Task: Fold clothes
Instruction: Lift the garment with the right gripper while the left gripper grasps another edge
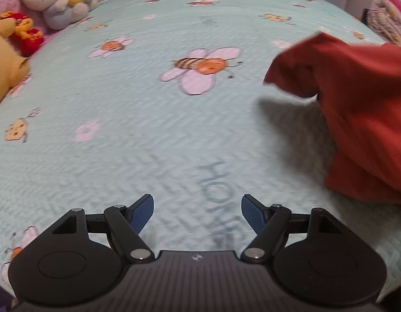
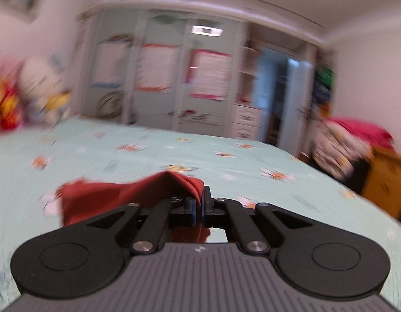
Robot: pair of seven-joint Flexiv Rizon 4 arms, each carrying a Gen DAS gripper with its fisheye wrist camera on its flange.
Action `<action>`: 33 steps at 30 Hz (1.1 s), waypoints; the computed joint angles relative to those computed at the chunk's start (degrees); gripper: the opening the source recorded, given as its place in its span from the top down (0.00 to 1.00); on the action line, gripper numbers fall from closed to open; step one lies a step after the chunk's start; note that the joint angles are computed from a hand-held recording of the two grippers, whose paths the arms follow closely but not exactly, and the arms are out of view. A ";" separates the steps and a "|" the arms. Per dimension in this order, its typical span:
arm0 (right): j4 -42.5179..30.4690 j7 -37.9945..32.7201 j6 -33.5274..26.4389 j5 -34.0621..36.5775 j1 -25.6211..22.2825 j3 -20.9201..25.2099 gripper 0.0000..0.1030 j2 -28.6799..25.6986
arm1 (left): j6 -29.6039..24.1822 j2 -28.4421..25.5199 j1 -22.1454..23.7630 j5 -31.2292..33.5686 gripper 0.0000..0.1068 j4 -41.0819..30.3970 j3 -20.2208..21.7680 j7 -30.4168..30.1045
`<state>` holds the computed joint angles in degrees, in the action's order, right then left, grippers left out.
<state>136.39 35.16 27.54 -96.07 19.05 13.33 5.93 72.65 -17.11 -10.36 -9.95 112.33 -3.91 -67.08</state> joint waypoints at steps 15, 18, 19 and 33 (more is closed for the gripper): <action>10.35 8.13 8.25 7.87 -4.02 -1.49 0.97 3.66 | -29.24 -1.59 11.41 -55.01 0.27 0.62 -21.24 29.42; 10.45 8.77 8.98 8.76 -3.69 -1.13 0.97 2.76 | -30.72 -2.43 10.37 -62.38 0.25 0.42 -19.96 26.35; 10.63 8.94 9.25 9.13 -3.55 -1.01 0.97 2.67 | -29.71 -2.43 9.54 -63.43 0.25 0.30 -19.35 26.85; 10.11 5.40 6.58 14.57 -0.84 0.92 0.96 1.81 | -18.44 -9.74 -3.38 -60.21 0.96 -9.03 -11.95 22.53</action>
<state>146.51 40.56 34.12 -81.49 18.20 14.25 7.74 54.22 -26.85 -13.74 -70.16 103.30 -15.86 -44.55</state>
